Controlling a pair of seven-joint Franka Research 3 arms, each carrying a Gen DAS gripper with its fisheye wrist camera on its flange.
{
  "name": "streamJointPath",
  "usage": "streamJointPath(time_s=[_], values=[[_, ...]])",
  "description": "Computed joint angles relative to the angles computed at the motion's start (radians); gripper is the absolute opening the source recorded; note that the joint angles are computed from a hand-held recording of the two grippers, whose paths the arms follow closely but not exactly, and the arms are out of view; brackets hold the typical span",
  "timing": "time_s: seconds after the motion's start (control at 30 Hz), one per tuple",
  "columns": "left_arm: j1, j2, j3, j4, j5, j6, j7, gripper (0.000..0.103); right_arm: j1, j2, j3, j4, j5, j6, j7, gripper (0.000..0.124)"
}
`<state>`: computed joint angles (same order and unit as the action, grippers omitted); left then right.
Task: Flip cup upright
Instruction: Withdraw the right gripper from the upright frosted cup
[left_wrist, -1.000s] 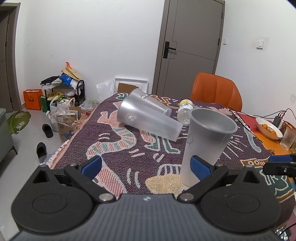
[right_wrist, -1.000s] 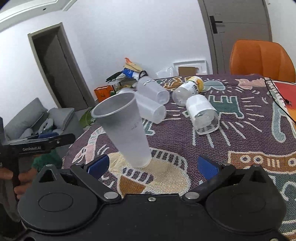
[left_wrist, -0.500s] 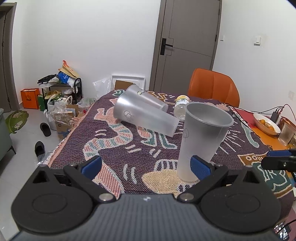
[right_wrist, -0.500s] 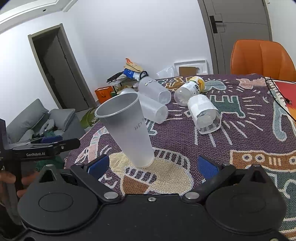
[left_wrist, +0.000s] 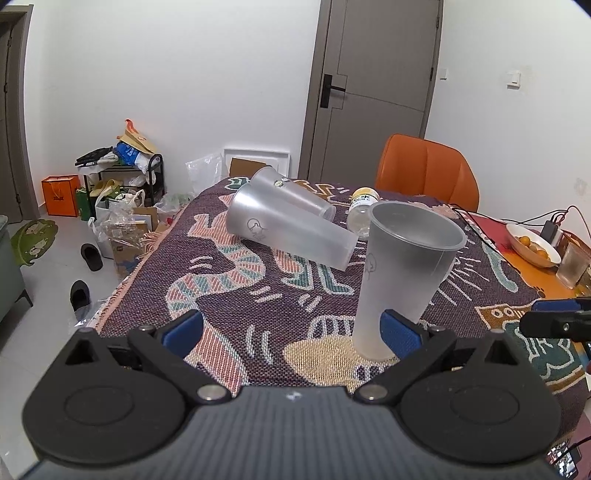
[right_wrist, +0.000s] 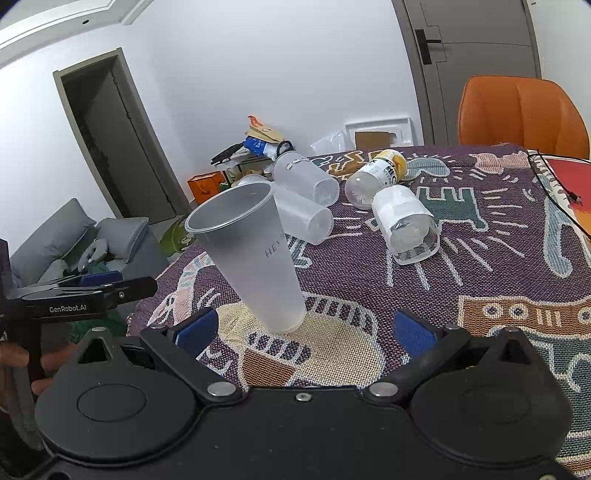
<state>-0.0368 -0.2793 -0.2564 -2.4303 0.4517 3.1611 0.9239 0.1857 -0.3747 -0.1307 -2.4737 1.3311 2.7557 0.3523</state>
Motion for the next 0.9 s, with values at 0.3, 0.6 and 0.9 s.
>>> streamJointPath(time_s=[0.3, 0.6, 0.9], values=[[-0.007, 0.004, 0.005, 0.001, -0.004, 0.0, 0.007, 0.101, -0.001, 0.002, 0.0, 0.0, -0.001, -0.001, 0.002, 0.103], [-0.01, 0.004, 0.008, 0.001, -0.004, 0.0, 0.008, 0.101, -0.001, 0.003, 0.002, 0.0, 0.0, 0.001, 0.002, 0.103], [-0.031, 0.006, 0.024, -0.001, -0.017, -0.006, 0.027, 0.101, -0.001, 0.004, 0.003, -0.003, 0.003, 0.004, -0.002, 0.103]])
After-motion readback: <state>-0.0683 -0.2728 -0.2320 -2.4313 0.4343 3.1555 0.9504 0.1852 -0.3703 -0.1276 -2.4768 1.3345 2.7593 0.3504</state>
